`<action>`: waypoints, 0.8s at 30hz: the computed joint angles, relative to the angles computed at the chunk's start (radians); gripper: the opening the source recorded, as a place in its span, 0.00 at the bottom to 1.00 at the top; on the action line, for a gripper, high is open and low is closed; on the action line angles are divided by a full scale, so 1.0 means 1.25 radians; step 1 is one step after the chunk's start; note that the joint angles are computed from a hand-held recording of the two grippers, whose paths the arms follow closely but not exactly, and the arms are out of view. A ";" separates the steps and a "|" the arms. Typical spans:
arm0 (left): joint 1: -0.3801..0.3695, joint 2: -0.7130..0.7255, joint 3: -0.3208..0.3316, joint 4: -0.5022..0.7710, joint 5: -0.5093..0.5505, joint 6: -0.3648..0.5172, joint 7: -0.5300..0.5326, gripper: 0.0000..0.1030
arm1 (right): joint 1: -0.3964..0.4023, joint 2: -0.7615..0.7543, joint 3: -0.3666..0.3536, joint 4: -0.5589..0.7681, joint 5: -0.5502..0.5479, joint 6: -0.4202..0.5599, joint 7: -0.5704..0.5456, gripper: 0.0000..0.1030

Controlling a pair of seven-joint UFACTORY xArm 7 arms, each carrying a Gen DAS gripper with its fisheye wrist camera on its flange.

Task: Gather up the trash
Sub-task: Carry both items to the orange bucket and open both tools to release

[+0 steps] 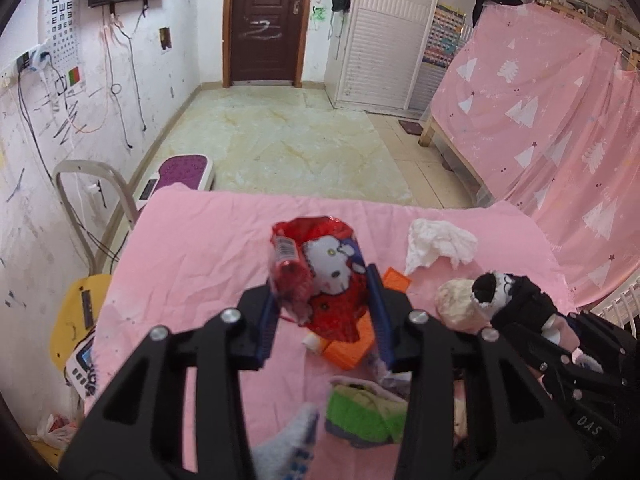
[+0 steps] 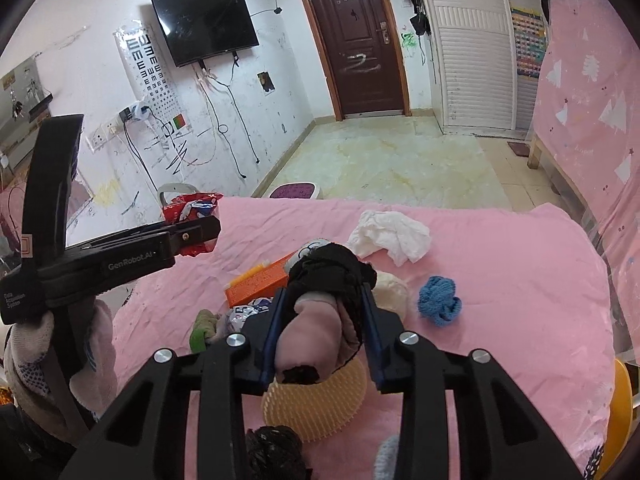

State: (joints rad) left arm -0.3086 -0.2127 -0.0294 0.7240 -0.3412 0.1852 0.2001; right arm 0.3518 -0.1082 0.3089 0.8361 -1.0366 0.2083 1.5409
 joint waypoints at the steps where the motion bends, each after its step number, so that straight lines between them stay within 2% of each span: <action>1: -0.005 -0.008 0.000 -0.003 -0.003 0.001 0.006 0.38 | -0.004 -0.021 -0.002 -0.019 -0.010 -0.004 0.014 0.25; 7: -0.026 -0.026 -0.038 0.001 0.025 0.008 -0.039 0.38 | -0.071 -0.157 0.012 -0.136 -0.002 -0.048 0.035 0.25; 11: -0.046 -0.024 -0.071 0.016 0.056 0.014 -0.081 0.38 | -0.106 -0.282 -0.007 -0.244 0.038 -0.085 0.006 0.25; 17: -0.114 -0.005 -0.101 0.033 0.069 -0.028 -0.113 0.38 | -0.081 -0.474 -0.104 -0.407 0.129 -0.071 -0.096 0.25; 24: -0.162 0.063 -0.152 0.090 0.112 -0.042 -0.170 0.38 | -0.047 -0.726 -0.230 -0.584 0.217 0.015 -0.235 0.25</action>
State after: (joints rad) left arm -0.5114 -0.1345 -0.2200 0.8359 -0.2009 0.1324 -0.0127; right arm 0.2932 -1.0151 0.0219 0.1066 -0.7654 0.2267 1.2469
